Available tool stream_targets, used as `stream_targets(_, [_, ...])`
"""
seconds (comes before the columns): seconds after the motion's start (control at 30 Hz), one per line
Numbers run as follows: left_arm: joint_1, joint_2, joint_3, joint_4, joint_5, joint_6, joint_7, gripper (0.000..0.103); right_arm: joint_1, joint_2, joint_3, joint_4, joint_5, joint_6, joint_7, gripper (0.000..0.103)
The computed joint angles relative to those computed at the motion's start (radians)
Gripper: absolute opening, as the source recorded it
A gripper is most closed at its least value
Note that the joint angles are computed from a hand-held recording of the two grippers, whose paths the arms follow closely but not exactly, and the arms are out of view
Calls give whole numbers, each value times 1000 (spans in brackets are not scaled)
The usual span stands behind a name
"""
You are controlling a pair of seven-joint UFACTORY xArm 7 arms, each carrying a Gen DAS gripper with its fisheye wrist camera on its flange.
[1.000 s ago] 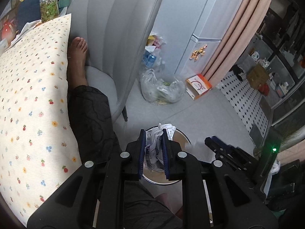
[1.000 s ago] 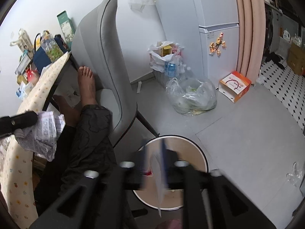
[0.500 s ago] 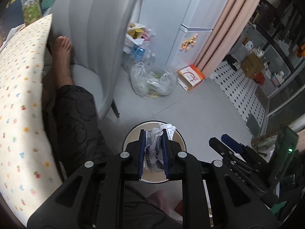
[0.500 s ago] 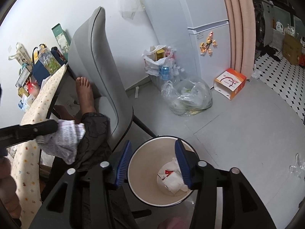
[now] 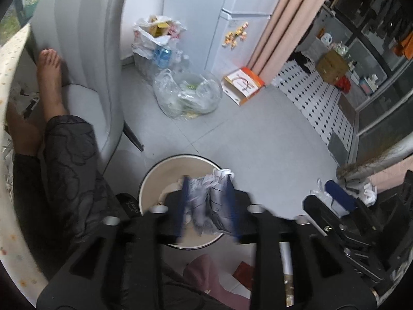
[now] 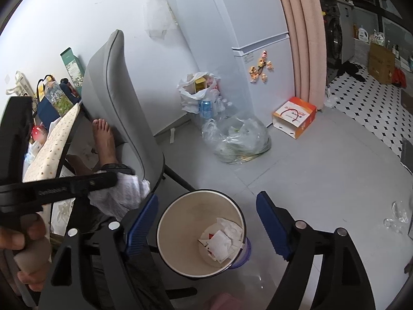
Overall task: Collect trash
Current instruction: 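Open the right tool over the bin while the left tool releases the receipt, then move both open tools from the bin back over the table trash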
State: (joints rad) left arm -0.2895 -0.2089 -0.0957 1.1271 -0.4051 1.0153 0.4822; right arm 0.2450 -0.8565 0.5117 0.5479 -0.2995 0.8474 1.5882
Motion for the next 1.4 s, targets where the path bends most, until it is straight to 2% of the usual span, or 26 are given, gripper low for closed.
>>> stream_targets(0.07, [0,-16,-9,-26,17,-39,-17,75,5,-13,1,0,0,27,-3,82])
stream_targets(0.1, [-1,-18,-6,-29,14,-42,-15,79,5,-17,1,-1,1,34,-3,83])
stream_targets(0.2, [2,-21,4,-15,14,-29,-19,87,7,-24,-2,-7,6,41,1,83])
stream_targets(0.33, [11,-42,21,4,-1,-36,-9,92,-6,-1,7,8,-4,26,7,84])
stream_targets(0.4, [14,-47,30,16,-14,-36,1,95,-14,15,19,26,-20,24,5,90])
stream_targets(0.53, [29,-75,54,25,-34,-42,25,96,-34,47,41,65,-55,19,13,95])
stream_targets(0.67, [50,-105,82,32,-45,-51,48,97,-54,88,55,128,-86,34,12,95])
stream_targets(0.87, [81,-143,138,49,-112,-40,87,97,-96,161,111,277,-156,136,17,95])
stream_targets(1.13, [109,-229,227,13,-241,-103,170,97,-148,270,213,487,-291,314,57,95])
stream_targets(1.27, [120,-257,268,3,-283,-112,176,97,-132,327,228,556,-345,342,67,95])
stream_targets(1.4, [117,-279,326,5,-347,-105,235,97,-122,398,264,632,-432,369,95,95])
